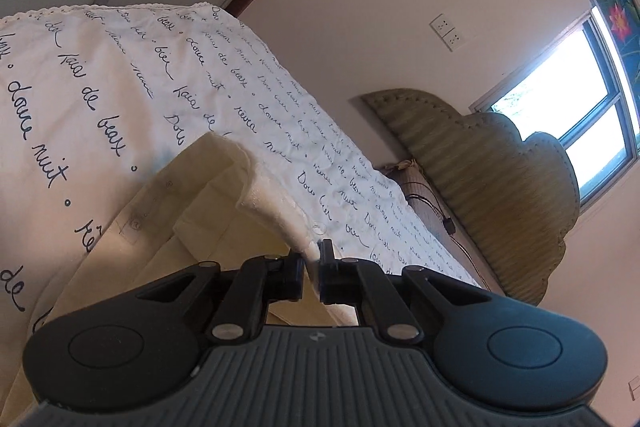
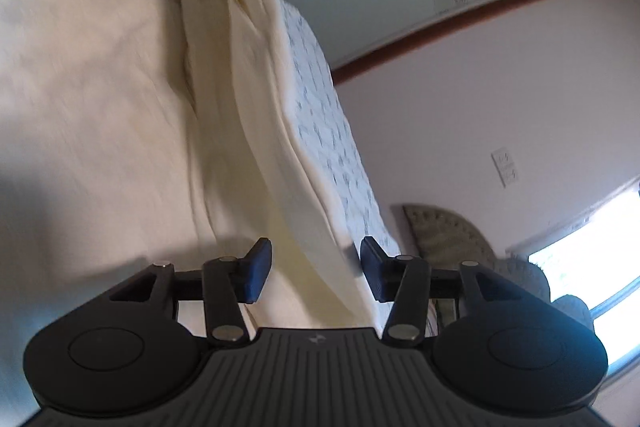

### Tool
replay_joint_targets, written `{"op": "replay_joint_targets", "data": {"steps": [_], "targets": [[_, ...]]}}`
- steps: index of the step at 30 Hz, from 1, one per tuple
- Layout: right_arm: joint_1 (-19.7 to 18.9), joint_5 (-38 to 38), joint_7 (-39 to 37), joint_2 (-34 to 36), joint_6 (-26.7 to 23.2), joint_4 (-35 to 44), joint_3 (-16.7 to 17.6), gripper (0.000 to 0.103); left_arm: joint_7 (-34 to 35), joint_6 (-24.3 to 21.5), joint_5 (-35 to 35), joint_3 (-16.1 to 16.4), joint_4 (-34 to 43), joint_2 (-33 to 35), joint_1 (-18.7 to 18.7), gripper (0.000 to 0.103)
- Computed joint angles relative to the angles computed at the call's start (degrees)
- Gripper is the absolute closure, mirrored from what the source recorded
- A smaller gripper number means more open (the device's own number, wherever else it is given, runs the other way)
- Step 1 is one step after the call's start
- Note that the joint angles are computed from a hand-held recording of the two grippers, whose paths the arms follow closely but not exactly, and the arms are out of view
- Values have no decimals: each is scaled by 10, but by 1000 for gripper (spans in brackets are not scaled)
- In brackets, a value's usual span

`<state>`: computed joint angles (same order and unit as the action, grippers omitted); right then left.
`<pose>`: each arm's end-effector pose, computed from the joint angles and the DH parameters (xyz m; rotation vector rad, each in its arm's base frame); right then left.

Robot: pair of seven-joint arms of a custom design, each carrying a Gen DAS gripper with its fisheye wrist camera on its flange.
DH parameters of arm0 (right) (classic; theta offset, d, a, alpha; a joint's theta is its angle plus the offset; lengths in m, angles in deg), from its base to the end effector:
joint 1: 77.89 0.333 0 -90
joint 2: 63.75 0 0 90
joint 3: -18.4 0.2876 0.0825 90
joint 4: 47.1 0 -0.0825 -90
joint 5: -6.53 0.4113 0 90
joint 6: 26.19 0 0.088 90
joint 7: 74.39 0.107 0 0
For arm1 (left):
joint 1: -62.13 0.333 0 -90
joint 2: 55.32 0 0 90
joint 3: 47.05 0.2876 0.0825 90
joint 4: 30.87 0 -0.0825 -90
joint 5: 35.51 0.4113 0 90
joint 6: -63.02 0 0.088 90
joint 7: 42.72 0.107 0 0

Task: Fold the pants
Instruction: 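Lift the gripped hem with the right tool and carry it over the waistband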

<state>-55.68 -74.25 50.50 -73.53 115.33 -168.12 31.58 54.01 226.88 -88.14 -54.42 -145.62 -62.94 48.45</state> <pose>0.4652 0.3392 0.5057 -2.3394 0.6985 -1.6600 0.5674 -0.1755 0.5811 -2.0964 1.5972 -1.6240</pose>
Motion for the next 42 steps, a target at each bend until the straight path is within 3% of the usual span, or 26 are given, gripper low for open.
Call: {"op": "replay_joint_targets", "data": {"steps": [5, 7, 9, 13, 15, 18, 21, 32, 37, 42], "targets": [[-16, 18, -37, 0, -11, 5, -12, 60, -48, -7, 47, -5, 3, 7, 7, 97], [-19, 43, -67, 16, -15, 22, -17, 88, -66, -24, 60, -4, 28, 25, 12, 97], [-18, 49, -86, 30, -32, 38, -17, 98, -82, -21, 85, -9, 55, 46, 21, 97], [-10, -81, 22, 32, -102, 53, -9, 98, -31, 4, 52, -15, 67, 41, 27, 97], [-3, -77, 72, 14, -106, 51, -9, 98, 6, 25, 48, -15, 41, 15, 22, 97], [6, -75, 69, -28, -112, 8, 5, 98, 46, -7, 29, 5, -8, -34, 8, 97], [15, -30, 54, -79, -106, -46, 21, 98, 71, -45, 13, 30, -63, -82, -4, 97], [46, 141, -16, -187, -115, -141, 94, 98, 84, -77, 56, 75, -198, -219, -30, 97], [57, 202, -32, -201, -125, -158, 111, 98, 52, -116, 100, 78, -232, -251, -22, 97], [65, 238, -36, -213, -128, -173, 119, 98, 19, -126, 147, 71, -262, -271, -13, 97]]}}
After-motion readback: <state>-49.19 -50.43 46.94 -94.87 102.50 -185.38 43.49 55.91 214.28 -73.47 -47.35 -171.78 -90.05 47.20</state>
